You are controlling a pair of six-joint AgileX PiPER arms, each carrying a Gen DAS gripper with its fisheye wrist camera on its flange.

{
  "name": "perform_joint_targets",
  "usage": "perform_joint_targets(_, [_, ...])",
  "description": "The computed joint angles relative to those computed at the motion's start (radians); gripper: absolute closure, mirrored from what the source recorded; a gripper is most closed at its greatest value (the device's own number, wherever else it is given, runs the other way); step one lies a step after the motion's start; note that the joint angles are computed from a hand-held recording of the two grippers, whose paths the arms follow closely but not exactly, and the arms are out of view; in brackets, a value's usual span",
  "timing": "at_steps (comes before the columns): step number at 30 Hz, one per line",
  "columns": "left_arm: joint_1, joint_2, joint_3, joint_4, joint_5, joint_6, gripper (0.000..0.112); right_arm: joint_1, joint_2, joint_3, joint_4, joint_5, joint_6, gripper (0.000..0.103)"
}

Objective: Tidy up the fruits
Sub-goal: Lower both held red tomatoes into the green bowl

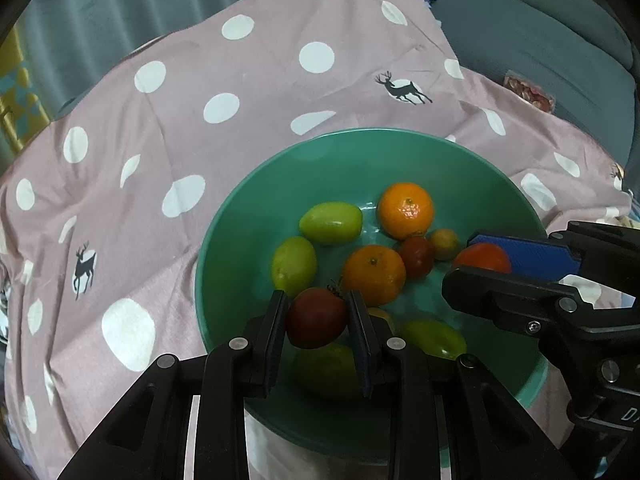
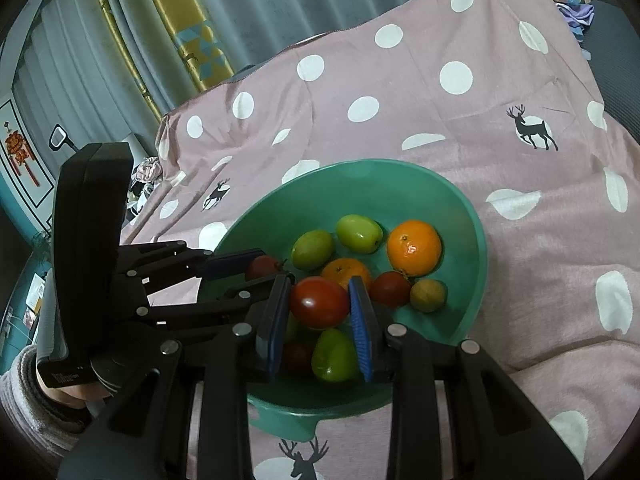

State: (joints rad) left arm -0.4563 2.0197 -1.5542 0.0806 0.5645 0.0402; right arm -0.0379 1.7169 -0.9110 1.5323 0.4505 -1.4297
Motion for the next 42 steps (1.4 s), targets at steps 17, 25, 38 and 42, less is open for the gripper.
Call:
perform_joint_targets(17, [-0.003, 0.012, -0.004, 0.020, 0.003, -0.010, 0.082, 0.011, 0.007, -0.006, -0.021, -0.009, 0.020, 0.072])
perform_joint_targets(25, [-0.005, 0.021, -0.011, 0.024, 0.009, -0.011, 0.082, 0.017, 0.019, -0.021, -0.053, -0.016, 0.058, 0.072])
perform_joint_targets(38, [-0.007, 0.029, -0.020, 0.037, 0.015, -0.015, 0.082, 0.017, 0.026, -0.023, -0.050, -0.019, 0.056, 0.072])
perform_joint_targets(42, [-0.008, 0.026, -0.018, 0.050, 0.015, -0.025, 0.082, 0.016, 0.026, -0.024, -0.045, -0.018, 0.055, 0.071])
